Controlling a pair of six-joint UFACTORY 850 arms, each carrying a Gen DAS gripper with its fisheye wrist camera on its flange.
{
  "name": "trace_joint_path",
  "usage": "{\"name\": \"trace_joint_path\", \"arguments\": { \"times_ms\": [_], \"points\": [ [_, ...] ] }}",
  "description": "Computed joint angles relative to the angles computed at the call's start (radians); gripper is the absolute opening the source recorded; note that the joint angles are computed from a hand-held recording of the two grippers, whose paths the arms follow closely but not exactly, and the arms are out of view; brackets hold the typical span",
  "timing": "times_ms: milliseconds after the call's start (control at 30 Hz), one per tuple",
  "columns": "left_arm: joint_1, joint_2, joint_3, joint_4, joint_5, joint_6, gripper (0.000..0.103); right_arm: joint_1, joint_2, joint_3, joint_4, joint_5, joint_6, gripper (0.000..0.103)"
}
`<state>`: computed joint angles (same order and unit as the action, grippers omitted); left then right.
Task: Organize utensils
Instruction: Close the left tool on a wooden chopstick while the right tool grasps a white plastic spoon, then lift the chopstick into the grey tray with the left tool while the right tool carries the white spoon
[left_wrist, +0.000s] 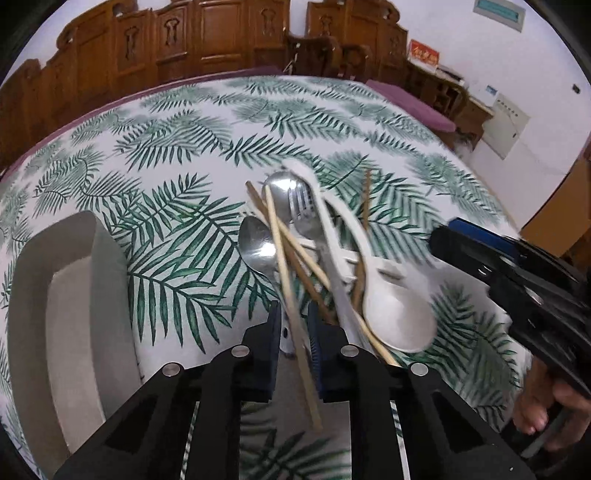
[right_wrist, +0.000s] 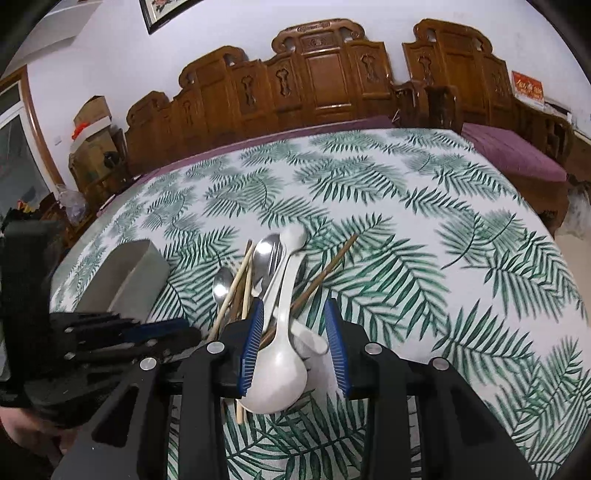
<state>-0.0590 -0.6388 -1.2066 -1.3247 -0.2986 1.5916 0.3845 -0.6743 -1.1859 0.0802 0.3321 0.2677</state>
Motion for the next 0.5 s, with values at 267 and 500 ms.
{"name": "trace_joint_path", "arguments": {
  "times_ms": [267, 500],
  "points": [
    [-0.003, -0.06, -0.064, 0.123, -0.022, -0.163, 0.008, 0.001, 0.004, 0.006, -0.053, 0.016, 0.038, 0.037],
    [0.005, -0.058, -0.063, 0.107, -0.044, -0.152, 0.004, -0.005, -0.006, -0.005, -0.087, 0.005, 0.073, 0.037]
  ]
}}
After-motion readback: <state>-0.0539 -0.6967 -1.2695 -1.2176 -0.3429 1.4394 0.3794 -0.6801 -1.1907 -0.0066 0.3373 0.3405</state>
